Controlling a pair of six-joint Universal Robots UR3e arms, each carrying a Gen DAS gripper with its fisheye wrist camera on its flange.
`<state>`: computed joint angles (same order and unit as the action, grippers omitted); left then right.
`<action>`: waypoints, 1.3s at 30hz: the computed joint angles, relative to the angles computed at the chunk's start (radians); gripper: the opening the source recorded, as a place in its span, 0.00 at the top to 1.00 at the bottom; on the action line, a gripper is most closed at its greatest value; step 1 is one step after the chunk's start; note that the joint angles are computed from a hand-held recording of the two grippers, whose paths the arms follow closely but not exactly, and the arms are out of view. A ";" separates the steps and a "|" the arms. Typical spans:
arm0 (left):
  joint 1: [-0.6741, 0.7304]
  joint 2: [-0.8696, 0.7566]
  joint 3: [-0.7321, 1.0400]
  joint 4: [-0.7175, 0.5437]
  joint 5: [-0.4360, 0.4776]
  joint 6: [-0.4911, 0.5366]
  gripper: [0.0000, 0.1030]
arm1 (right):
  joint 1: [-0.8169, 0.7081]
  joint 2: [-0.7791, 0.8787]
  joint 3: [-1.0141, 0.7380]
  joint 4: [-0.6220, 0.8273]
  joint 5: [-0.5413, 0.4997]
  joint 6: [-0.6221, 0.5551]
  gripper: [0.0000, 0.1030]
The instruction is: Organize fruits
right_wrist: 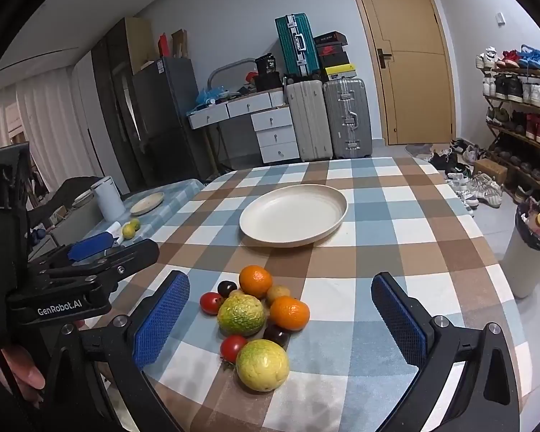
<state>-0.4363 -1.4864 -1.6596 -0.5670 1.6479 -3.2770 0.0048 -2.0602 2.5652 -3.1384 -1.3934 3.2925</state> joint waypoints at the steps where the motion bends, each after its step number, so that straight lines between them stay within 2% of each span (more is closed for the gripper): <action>1: -0.001 0.000 0.001 -0.001 0.003 0.000 0.01 | 0.000 0.003 0.000 -0.001 -0.002 0.001 0.00; 10: 0.000 0.001 0.001 -0.003 -0.001 0.000 0.01 | -0.016 -0.008 0.018 -0.011 0.015 -0.002 0.00; 14: -0.004 0.005 -0.006 -0.003 0.003 -0.003 0.01 | 0.027 0.014 0.001 -0.013 -0.037 0.011 0.00; 17: -0.005 0.000 -0.004 -0.001 0.008 -0.002 0.01 | -0.007 -0.025 0.009 0.028 -0.009 -0.003 0.00; 21: -0.011 -0.001 -0.017 0.015 0.026 0.007 0.01 | -0.017 -0.001 0.021 -0.027 0.001 -0.005 0.00; 24: -0.013 -0.006 -0.017 0.017 0.024 0.005 0.01 | 0.015 0.002 0.000 0.008 -0.032 -0.002 0.00; 29: -0.013 -0.008 -0.018 0.020 0.025 0.005 0.01 | 0.013 -0.003 -0.006 0.037 -0.020 0.003 0.00; 31: -0.014 -0.009 -0.018 0.020 0.024 0.006 0.01 | 0.016 -0.026 -0.034 0.129 -0.028 -0.002 0.00; 37: -0.014 -0.040 -0.011 0.028 0.027 0.010 0.01 | -0.024 -0.020 -0.022 0.127 0.023 -0.017 0.00; 39: -0.005 -0.056 -0.008 0.030 0.018 0.010 0.01 | -0.051 -0.030 -0.032 0.181 0.054 -0.037 0.00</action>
